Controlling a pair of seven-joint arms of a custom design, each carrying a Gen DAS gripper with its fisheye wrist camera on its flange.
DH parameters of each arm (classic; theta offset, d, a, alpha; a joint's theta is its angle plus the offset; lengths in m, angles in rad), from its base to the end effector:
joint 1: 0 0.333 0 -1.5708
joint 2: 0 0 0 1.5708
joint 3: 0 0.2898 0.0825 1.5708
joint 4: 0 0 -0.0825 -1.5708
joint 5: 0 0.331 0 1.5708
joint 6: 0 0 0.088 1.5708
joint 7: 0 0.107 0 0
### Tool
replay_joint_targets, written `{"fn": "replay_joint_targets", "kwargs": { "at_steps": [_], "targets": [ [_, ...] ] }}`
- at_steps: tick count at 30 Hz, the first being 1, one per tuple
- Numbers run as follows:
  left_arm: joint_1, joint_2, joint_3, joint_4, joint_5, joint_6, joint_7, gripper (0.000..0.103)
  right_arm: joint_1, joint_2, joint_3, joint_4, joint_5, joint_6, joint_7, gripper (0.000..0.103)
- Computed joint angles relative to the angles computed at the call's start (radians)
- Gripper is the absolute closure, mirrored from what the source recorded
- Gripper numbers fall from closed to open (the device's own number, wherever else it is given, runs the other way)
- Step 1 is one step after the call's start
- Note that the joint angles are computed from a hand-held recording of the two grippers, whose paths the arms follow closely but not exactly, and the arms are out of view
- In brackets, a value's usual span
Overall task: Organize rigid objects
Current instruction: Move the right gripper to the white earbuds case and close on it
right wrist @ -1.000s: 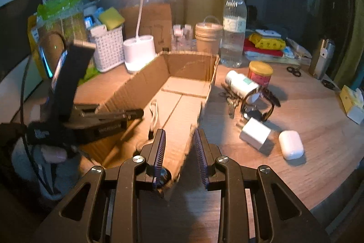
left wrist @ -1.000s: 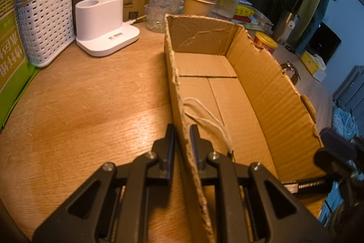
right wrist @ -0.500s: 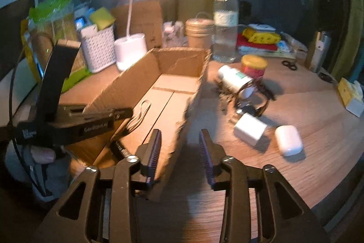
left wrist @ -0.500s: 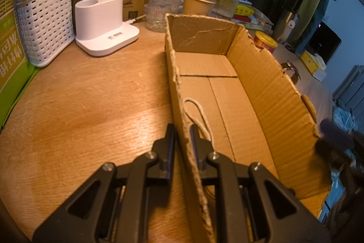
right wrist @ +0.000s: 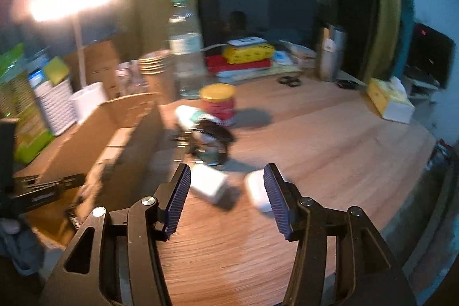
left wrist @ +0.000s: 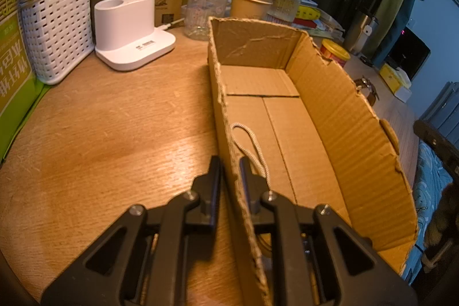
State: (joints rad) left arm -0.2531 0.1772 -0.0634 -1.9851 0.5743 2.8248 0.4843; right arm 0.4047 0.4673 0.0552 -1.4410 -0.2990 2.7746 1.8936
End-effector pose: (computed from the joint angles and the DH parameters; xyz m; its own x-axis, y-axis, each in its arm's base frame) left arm 0.5468 -0.2058 0.4512 0.1954 -0.9529 0.2320 -0.7241 -0.2997 -0.6211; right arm 0.6089 0.3063 0.5194 0.3383 -0.9410 0.0095 -0.5947 -0.2216 -0.7728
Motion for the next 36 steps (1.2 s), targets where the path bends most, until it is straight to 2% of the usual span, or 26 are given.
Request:
{"fn": "replay_joint_targets", "kwargs": {
  "at_steps": [4,21,36],
  "targets": [
    [0.001,-0.001,0.000,-0.001,-0.003,0.000,0.004,0.090,-0.006,0.043,-0.020,0.042,-0.002,-0.020,0.015,0.046],
    [0.002,-0.001,0.000,-0.002,-0.008,0.002,0.009,0.090,-0.022,0.210,-0.014,0.264,0.059,-0.159,-0.055,0.046],
    [0.002,-0.001,0.000,-0.002,-0.011,0.003,0.012,0.090,0.001,0.275,-0.025,0.377,0.080,-0.268,-0.094,0.047]
  ]
}}
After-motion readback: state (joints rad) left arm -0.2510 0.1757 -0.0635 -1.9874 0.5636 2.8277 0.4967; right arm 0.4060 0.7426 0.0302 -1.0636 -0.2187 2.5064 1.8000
